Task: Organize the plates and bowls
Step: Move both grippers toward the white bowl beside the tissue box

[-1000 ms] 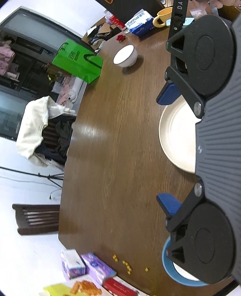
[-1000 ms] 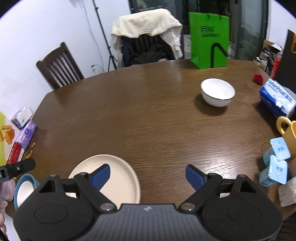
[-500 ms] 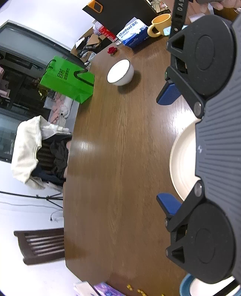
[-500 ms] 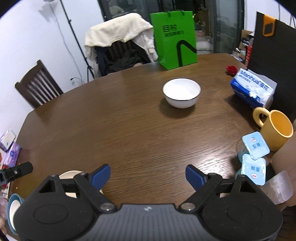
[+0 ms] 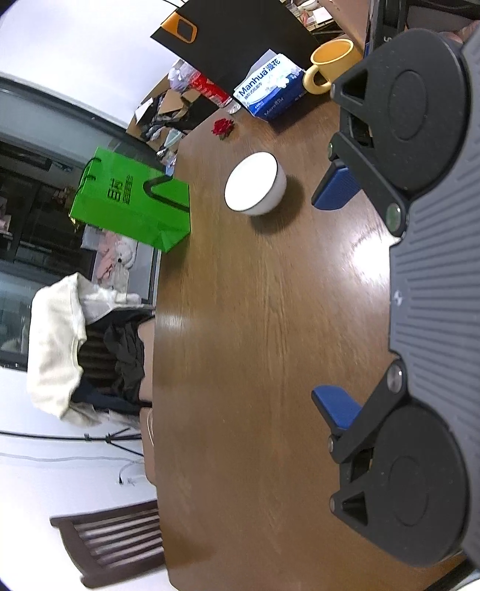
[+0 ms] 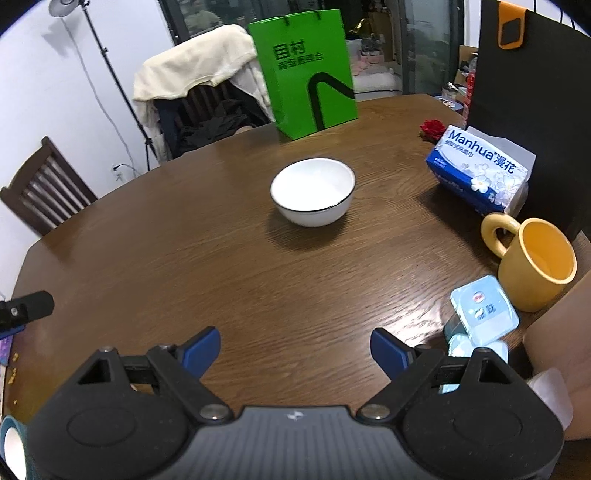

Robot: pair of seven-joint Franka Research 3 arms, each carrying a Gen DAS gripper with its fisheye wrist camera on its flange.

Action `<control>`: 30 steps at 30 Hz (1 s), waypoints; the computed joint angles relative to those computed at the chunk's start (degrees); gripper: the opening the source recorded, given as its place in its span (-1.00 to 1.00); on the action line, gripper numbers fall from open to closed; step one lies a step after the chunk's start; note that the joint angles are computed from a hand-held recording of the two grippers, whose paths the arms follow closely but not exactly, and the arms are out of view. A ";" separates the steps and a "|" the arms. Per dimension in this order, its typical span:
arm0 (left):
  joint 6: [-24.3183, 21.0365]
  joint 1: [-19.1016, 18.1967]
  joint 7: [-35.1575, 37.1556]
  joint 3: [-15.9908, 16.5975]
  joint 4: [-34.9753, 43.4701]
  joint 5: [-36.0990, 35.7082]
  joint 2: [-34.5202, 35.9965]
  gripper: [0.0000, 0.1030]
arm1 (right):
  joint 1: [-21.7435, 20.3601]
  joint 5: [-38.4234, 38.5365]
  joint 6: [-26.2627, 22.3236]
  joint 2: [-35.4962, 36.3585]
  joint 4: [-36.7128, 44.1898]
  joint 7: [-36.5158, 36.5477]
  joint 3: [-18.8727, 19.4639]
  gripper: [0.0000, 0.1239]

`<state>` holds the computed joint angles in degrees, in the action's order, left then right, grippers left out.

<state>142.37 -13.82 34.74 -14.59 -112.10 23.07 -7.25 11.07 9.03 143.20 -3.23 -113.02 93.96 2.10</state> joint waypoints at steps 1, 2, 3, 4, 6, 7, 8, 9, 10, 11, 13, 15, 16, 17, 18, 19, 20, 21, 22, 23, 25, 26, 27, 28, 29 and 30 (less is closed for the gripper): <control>0.00 -0.04 0.43 -0.08 1.30 0.17 1.25 1.00 | -0.15 -0.01 0.11 0.67 0.59 -0.08 -0.16 0.42; 0.00 -0.11 0.73 -0.11 2.42 0.38 2.32 1.00 | -0.26 -0.14 0.27 1.18 1.01 -0.03 -0.28 0.42; -0.29 -0.23 0.94 -0.17 3.88 0.80 3.62 1.00 | -0.40 -0.25 0.48 1.87 1.60 0.04 -0.43 0.42; -0.60 -0.39 1.15 -0.18 5.32 1.26 4.90 1.00 | -0.54 -0.22 0.57 2.53 2.23 0.06 -0.60 0.42; -1.12 -0.82 1.54 -0.05 7.92 1.99 7.19 1.00 | -0.75 -0.03 0.84 3.71 3.30 0.03 -0.86 0.42; -1.34 -1.03 1.88 0.09 8.94 2.16 8.04 1.00 | -0.87 -0.10 0.97 4.49 4.06 0.20 -1.02 0.42; -1.60 -1.31 2.10 0.16 10.30 2.52 9.24 1.00 | -0.98 -0.10 1.12 5.11 4.64 0.22 -1.16 0.42; -1.90 -1.63 2.27 0.26 11.58 2.90 10.37 1.00 | -1.07 -0.08 1.36 5.78 5.32 0.19 -1.29 0.42; -2.29 -1.95 2.55 0.39 13.03 3.15 11.61 1.00 | -1.16 -0.11 1.57 6.36 5.93 0.22 -1.41 0.42; -2.56 -2.26 2.89 0.53 14.10 3.17 12.50 1.00 | -1.21 -0.22 1.79 6.84 6.43 0.39 -1.52 0.42; -2.79 -2.86 3.48 0.84 16.51 3.31 14.61 1.00 | -1.32 -0.51 2.28 8.08 7.70 0.70 -1.76 0.42; -3.10 -3.48 4.14 1.17 18.94 3.34 16.75 1.00 | -1.37 -0.87 2.59 9.30 8.94 0.99 -1.98 0.42; -3.32 -3.77 4.54 1.34 20.21 3.28 17.86 1.00 | -1.38 -1.06 2.60 9.84 9.56 1.15 -2.08 0.42; -3.54 -4.07 4.77 1.54 21.25 3.28 18.73 1.00 | -1.35 -1.32 2.58 10.49 10.29 1.44 -2.18 0.42; -3.81 -4.33 5.15 1.71 22.47 3.14 19.74 1.00 | -1.35 -1.40 2.57 11.20 11.08 1.61 -2.26 0.42; -4.03 -4.58 5.53 1.87 23.65 2.97 20.71 1.00 | -1.36 -1.38 2.53 11.71 11.69 1.66 -2.33 0.42; -4.13 -4.83 5.88 2.04 24.76 2.82 21.64 1.00 | -1.35 -1.41 2.47 12.39 12.50 1.76 -2.39 0.42; -4.55 -5.13 6.12 2.26 26.08 2.79 22.64 1.00 | -1.27 -1.62 2.37 12.91 13.15 2.02 -2.48 0.42; -4.82 -5.39 6.34 2.47 27.13 2.75 23.47 1.00 | -1.17 -1.99 2.32 13.61 14.01 2.47 -2.62 0.42; -4.93 -5.61 6.69 2.65 28.32 2.65 24.44 1.00 | -1.12 -2.16 2.31 14.15 14.67 2.67 -2.72 0.42; -5.44 -6.12 7.16 3.13 30.66 2.69 26.19 1.00 | -1.01 -2.54 2.45 15.27 16.09 3.09 -2.90 0.42; -5.67 -6.40 7.35 3.37 31.93 2.77 27.14 1.00 | -0.92 -2.84 2.49 15.82 16.79 3.34 -3.02 0.42; -5.88 -6.67 7.48 3.61 33.34 2.78 28.19 1.00 | -0.75 -3.40 2.55 16.49 17.64 3.79 -3.21 0.42; -5.97 -6.89 7.57 3.83 34.38 2.72 28.99 1.00 | -0.61 -3.96 2.66 17.07 18.40 4.12 -3.40 0.42; -6.26 -7.11 7.75 4.05 35.86 2.63 30.07 1.00 | -0.55 -4.34 2.90 17.66 19.09 4.24 -3.53 0.42; -6.38 -7.30 7.91 4.28 37.06 2.53 30.97 1.00 | -0.47 -4.72 3.08 18.16 19.71 4.33 -3.65 0.42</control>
